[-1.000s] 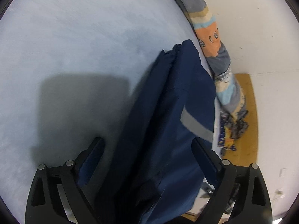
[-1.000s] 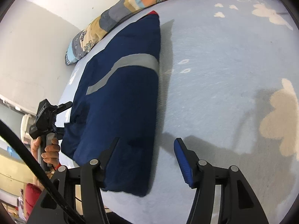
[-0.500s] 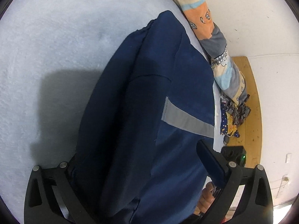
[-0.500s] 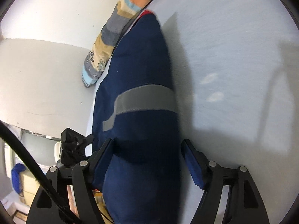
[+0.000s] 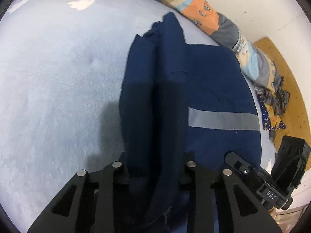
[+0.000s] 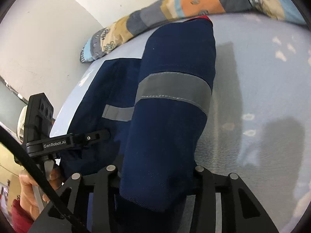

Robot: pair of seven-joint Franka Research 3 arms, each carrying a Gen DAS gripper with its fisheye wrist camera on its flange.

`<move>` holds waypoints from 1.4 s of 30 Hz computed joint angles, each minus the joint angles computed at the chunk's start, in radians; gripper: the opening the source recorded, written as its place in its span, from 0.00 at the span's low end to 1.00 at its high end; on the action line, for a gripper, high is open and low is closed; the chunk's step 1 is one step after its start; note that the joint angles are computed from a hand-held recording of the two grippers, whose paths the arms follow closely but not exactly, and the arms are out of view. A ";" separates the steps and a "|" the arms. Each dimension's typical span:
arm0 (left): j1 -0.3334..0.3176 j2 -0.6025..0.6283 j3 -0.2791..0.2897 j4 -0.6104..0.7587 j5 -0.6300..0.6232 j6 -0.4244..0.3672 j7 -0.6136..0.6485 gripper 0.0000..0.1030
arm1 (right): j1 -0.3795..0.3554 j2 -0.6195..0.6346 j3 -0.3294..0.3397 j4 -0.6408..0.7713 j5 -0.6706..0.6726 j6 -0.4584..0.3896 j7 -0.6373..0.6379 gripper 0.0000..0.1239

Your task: Fold large clothes

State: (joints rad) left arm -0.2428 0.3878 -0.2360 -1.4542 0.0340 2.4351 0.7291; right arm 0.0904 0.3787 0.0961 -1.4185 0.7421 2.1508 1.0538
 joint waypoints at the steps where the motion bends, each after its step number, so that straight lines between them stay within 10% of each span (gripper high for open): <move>1: 0.000 -0.009 -0.003 -0.010 -0.004 0.015 -0.001 0.25 | -0.006 -0.015 0.000 -0.013 0.005 0.001 -0.018 0.33; 15: -0.135 0.045 -0.016 0.108 0.082 0.111 -0.089 0.25 | -0.104 -0.159 -0.088 -0.060 0.011 -0.107 -0.123 0.33; 24: -0.235 0.238 0.045 0.395 0.184 -0.209 -0.164 0.48 | -0.165 0.093 -0.110 0.173 -0.150 -0.276 0.128 0.53; 30: -0.320 0.189 0.102 0.454 0.406 -0.297 -0.144 0.56 | -0.202 -0.091 -0.108 0.046 -0.139 -0.143 0.040 0.53; 37: -0.382 0.119 0.063 0.344 0.495 -0.266 -0.092 0.56 | -0.189 -0.349 -0.143 -0.256 -0.041 -0.260 -0.158 0.23; 42: -0.432 0.206 0.065 0.417 0.489 -0.512 -0.029 0.56 | -0.131 -0.388 -0.158 -0.396 -0.255 -0.232 -0.067 0.09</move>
